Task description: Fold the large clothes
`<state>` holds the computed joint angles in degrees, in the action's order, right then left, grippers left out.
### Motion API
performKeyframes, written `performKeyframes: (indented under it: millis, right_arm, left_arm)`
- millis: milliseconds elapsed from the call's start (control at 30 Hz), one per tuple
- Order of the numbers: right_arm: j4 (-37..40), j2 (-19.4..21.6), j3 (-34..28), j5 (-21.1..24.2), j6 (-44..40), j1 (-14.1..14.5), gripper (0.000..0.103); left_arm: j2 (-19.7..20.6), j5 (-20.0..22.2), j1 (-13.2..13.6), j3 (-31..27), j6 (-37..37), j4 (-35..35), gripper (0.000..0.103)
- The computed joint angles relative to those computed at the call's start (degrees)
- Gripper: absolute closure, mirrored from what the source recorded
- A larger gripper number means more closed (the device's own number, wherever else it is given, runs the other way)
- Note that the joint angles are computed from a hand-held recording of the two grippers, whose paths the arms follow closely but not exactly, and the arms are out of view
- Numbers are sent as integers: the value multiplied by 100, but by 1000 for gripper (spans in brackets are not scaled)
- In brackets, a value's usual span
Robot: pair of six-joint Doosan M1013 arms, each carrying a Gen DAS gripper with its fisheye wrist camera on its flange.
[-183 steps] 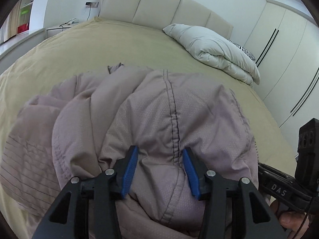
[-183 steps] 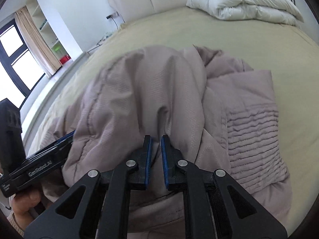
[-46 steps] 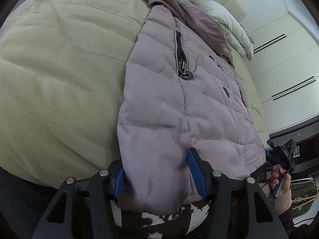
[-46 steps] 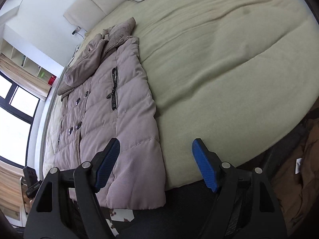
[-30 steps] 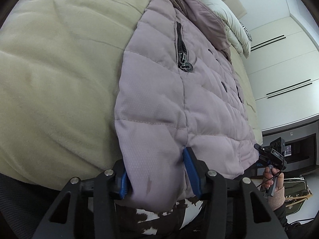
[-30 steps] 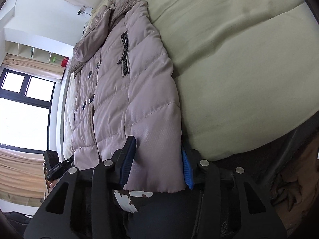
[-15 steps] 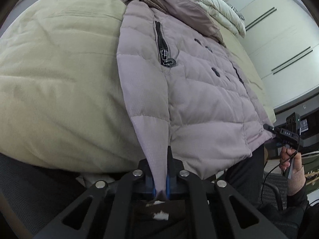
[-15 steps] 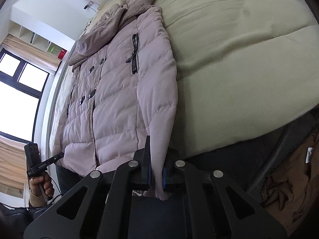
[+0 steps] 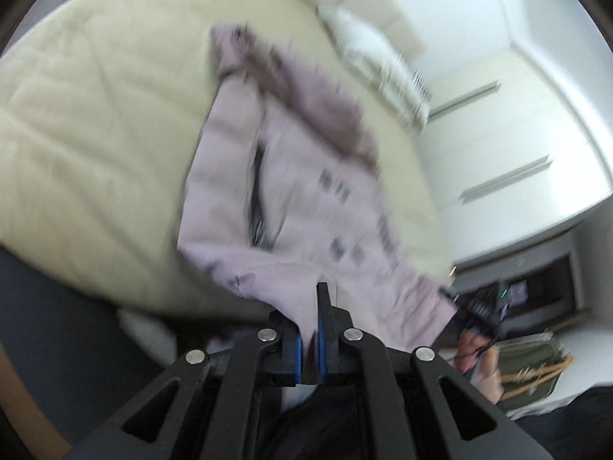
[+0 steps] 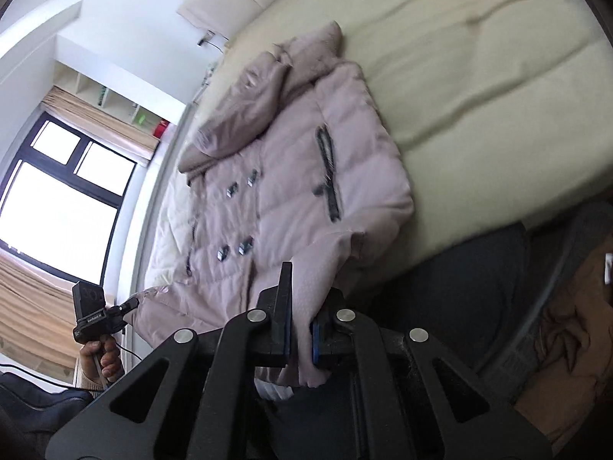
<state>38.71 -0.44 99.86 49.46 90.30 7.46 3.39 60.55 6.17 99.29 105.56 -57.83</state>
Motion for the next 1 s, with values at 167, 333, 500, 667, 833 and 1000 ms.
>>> performKeyframes:
  millis: [167, 333, 500, 667, 833, 1000]
  right_arm:
    - [581, 221, -544, -843, -550, 42, 97]
    - [61, 587, -1160, -1771, -220, 224, 97]
    - [-1643, 1157, -2044, -1904, 1020, 359, 98]
    - [-1882, 1792, -2866, -1701, 1275, 346, 97]
    - [-2976, 2578, -3974, -1281, 1615, 570, 98]
    - [-3393, 3308, -5009, -966, 1767, 618, 98]
  left_arm:
    - [177, -876, 123, -168, 423, -1408, 96]
    - [597, -1749, 89, -609, 860, -2519, 96]
    - [1048, -2216, 86, -1264, 693, -2564, 101]
    - [1388, -2685, 13, -1713, 312, -2001, 102]
    - [1727, -2696, -132, -1845, -117, -1624, 102]
    - [1873, -2882, -56, -1995, -115, -1520, 97]
